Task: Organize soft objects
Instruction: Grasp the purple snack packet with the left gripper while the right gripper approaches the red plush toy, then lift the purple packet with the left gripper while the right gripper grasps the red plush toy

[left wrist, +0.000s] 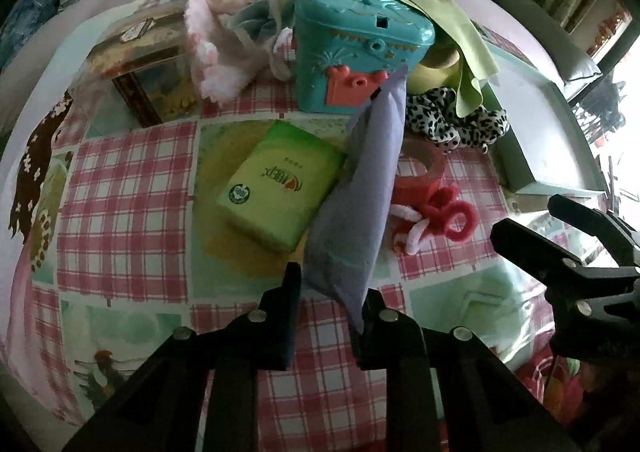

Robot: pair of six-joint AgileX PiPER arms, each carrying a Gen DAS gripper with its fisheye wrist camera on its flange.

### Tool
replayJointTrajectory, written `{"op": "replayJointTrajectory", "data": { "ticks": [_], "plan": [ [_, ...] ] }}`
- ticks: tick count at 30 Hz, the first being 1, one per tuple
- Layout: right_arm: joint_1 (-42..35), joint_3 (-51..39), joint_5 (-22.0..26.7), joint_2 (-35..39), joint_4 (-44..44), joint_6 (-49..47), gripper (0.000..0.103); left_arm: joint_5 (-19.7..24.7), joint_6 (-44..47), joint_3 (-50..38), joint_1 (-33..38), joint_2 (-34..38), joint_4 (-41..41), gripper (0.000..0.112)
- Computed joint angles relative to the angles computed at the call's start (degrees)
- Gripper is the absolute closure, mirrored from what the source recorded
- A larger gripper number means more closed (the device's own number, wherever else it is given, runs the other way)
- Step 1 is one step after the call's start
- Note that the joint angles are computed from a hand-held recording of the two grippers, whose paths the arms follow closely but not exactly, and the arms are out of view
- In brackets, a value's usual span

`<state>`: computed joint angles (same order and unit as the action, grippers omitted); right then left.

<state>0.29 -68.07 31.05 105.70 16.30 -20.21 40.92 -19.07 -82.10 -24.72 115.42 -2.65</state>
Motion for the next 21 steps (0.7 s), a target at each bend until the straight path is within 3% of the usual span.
{"op": "replayJointTrajectory", "data": {
  "ticks": [13, 21],
  "plan": [
    [0.53, -0.94, 0.93, 0.65, 0.79, -1.61, 0.001, 3.82, -4.46, -0.36, -1.89, -4.93, 6.44, 0.087],
    [1.39, -1.21, 1.64, 1.2, 2.39, -4.39, 0.001, 5.97, -2.8, -5.94, -0.92, -2.95, 5.31, 0.087]
  ]
}}
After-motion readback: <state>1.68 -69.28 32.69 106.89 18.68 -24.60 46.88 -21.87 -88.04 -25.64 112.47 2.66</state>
